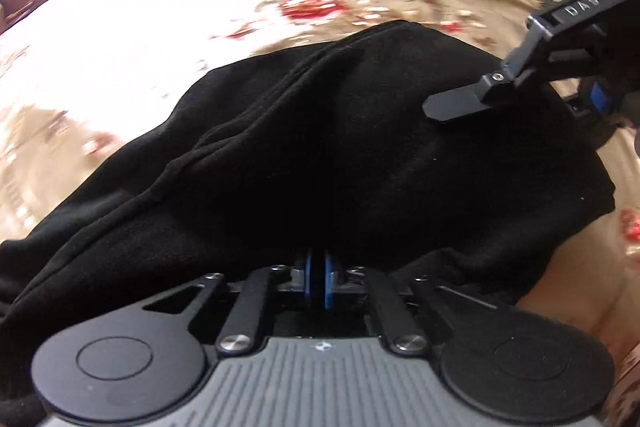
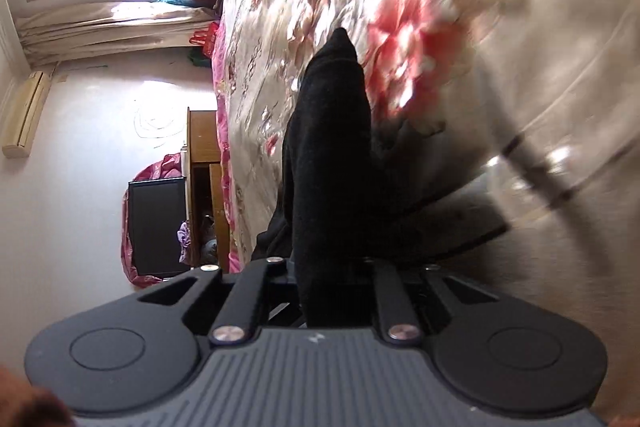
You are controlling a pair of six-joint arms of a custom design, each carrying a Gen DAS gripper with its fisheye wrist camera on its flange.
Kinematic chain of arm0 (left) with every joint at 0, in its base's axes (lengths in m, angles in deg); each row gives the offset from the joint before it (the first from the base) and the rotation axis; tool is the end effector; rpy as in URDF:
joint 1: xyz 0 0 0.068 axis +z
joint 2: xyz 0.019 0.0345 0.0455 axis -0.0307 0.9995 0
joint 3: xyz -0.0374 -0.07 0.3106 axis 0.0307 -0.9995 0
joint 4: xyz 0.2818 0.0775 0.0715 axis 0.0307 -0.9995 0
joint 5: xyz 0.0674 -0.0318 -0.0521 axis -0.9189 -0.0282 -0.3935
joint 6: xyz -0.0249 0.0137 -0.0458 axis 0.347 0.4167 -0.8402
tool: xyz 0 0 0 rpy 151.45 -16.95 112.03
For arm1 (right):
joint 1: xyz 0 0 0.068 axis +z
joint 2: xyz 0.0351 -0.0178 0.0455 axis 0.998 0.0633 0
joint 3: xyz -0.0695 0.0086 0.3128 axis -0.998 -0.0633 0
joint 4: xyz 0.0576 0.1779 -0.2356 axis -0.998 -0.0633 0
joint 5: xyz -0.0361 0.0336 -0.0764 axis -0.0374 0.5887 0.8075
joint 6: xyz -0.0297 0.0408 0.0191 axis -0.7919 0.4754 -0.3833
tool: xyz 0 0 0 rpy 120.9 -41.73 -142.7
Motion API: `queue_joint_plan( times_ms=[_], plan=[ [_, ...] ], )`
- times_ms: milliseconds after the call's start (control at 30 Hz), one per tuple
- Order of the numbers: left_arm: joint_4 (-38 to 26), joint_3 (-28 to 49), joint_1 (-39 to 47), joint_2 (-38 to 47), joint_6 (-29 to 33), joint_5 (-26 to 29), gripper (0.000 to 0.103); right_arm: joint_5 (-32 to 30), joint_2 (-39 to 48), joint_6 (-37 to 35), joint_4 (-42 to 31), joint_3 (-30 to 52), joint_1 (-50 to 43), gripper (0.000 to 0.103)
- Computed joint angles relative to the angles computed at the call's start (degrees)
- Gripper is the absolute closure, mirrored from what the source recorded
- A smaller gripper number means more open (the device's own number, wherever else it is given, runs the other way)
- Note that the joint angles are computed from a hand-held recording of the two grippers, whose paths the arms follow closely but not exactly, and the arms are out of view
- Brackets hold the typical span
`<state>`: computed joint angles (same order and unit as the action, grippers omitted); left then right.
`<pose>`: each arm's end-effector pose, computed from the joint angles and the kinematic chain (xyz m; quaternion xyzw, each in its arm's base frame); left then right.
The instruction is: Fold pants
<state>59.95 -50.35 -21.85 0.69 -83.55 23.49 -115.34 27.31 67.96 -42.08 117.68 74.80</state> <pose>0.2600 -0.0947 0.1558 0.1293 0.9523 -0.0551 0.2708 0.3789 -0.0445 0.1369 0.0745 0.8354 0.5432 0.0378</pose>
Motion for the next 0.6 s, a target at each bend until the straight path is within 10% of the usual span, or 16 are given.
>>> queue_joint_plan(
  times_ms=[267, 600],
  plan=[
    [6.50, 9.08, -8.60, 8.88, -6.61, 2.93, 0.072, 13.55, -6.33, -8.25, -15.00, 11.45, -9.89, 0.089],
    [6.04, 1.49, 10.06, 0.32, -14.86, 12.01, 0.071, 19.97, -18.00, -0.35, -3.15, 5.84, 8.83, 0.088]
  ],
)
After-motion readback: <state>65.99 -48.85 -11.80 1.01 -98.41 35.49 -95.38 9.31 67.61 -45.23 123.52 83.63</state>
